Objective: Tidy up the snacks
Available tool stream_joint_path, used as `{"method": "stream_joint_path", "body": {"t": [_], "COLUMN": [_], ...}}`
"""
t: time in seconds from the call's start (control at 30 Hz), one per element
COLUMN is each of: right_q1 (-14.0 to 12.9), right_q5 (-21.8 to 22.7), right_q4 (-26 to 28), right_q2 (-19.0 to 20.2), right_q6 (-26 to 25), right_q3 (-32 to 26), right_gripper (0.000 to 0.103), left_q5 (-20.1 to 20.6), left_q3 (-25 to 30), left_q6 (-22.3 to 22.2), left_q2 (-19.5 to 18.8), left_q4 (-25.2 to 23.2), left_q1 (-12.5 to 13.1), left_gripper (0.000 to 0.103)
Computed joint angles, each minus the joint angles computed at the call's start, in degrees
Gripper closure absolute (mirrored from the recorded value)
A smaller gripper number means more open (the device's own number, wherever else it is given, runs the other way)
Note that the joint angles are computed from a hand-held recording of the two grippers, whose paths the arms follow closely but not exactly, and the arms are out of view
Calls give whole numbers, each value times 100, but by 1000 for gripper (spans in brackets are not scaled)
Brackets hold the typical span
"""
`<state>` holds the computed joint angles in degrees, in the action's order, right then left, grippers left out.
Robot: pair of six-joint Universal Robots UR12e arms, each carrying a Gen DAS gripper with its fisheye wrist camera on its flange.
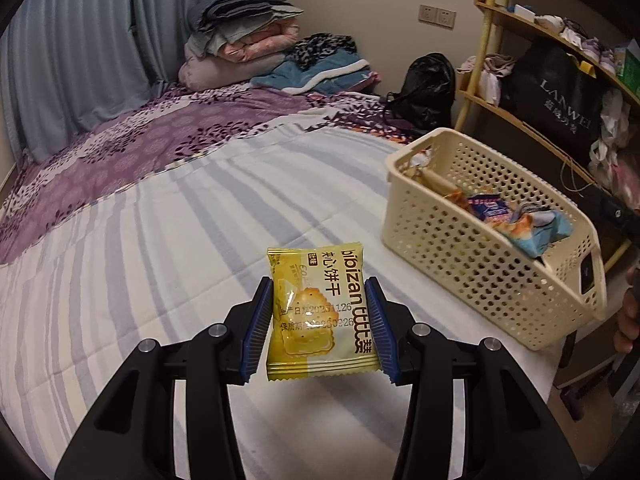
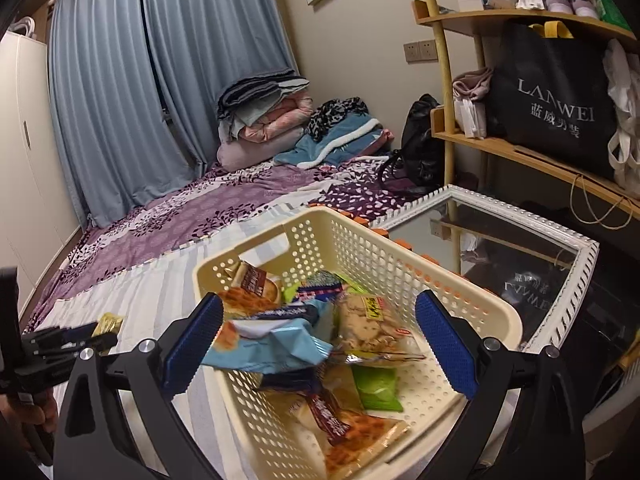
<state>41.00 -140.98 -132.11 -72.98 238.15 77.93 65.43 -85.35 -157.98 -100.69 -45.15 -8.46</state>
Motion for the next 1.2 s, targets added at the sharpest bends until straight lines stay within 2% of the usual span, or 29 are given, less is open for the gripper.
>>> {"method": "stream_joint_path", "body": {"t": [0.27, 0.5, 0.7, 0.93, 0.97, 1.0, 1.03, 1.07, 1.1, 1.17, 1.2], "right_q1": [-3, -19, -34, -35, -37, -38, -37, -37, -40, -39, -41], "right_q5": [35, 134, 192, 191, 198, 200, 203, 206, 211, 222, 226], "right_q4": [-84, -178, -58, 43, 49, 41, 36, 28, 24, 13, 14], "right_q2": [-155, -236, -311, -348, -344, -349, -346, -342, -339, -327, -323], "right_q6": [162, 183, 346, 476, 471, 463, 451, 433, 419, 389, 379], "right_q3": [252, 401, 499, 547, 539, 548, 547, 543, 538, 522, 513], "right_gripper": [7, 7, 7, 7, 7, 7, 7, 7, 7, 7, 7], "left_q5": [-391, -535, -628, -623, -615, -602, -557, -516, -504, -477, -431], "left_q3": [374, 883, 1203, 1309, 1326, 1331, 1320, 1286, 1232, 1221, 1231], "left_q6": [365, 499, 584, 615, 618, 626, 596, 548, 518, 550, 559], "left_q2": [-180, -502, -728, -839, -851, -857, -854, -844, -823, -811, -810], "left_q4": [-259, -500, -883, -1024, -1040, -1055, -1012, -899, -763, -740, -758], "left_q1": [-368, -679, -864, -942, -949, -950, -956, -957, -946, -934, -930], "left_gripper": [55, 55, 55, 55, 53, 45, 37, 21, 16, 15, 9]}}
